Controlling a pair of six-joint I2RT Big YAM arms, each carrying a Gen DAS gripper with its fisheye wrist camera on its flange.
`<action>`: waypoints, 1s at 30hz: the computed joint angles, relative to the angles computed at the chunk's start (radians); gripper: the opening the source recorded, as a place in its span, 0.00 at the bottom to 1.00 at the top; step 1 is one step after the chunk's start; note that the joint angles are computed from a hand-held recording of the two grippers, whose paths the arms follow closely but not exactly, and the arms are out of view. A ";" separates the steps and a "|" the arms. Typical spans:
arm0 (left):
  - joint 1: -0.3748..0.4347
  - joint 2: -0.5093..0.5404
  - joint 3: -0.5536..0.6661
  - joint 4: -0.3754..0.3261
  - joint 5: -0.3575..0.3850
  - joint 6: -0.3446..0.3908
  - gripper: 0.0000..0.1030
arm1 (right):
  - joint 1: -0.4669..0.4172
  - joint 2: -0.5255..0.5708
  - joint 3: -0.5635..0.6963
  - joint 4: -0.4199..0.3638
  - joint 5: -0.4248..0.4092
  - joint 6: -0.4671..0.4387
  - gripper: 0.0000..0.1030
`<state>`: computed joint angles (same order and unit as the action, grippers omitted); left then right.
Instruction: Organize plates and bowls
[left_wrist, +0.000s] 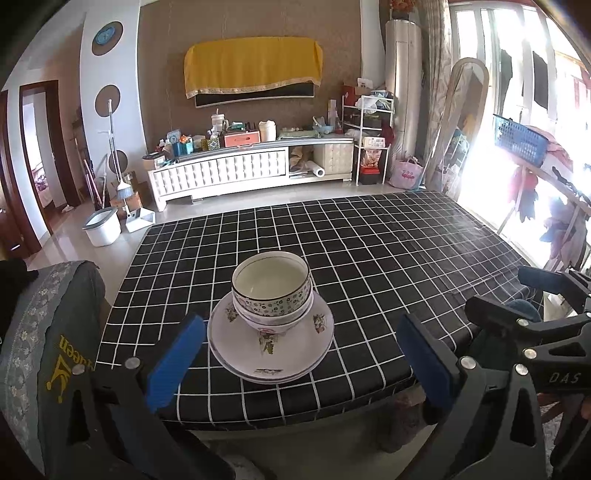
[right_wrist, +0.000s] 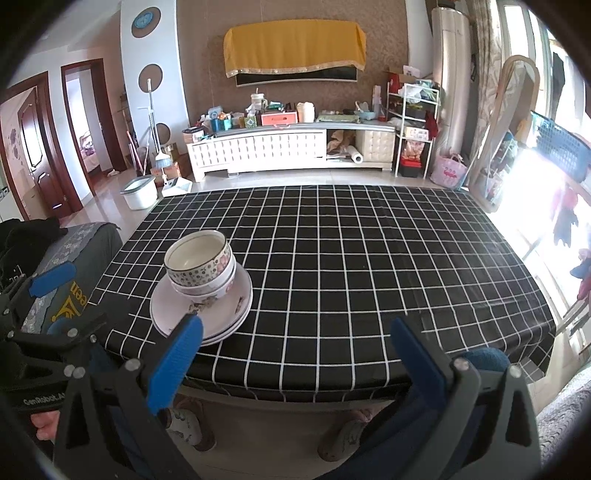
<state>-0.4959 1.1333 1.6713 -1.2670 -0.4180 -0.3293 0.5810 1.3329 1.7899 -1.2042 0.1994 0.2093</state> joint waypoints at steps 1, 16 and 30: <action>0.002 0.002 0.001 -0.001 0.003 -0.001 1.00 | 0.001 0.001 0.001 -0.001 0.000 0.000 1.00; 0.006 0.000 -0.004 0.002 0.013 0.012 1.00 | 0.003 0.009 0.005 -0.019 0.006 -0.002 1.00; 0.000 -0.006 -0.008 -0.002 -0.008 0.011 1.00 | 0.007 0.000 0.001 -0.018 0.007 -0.002 1.00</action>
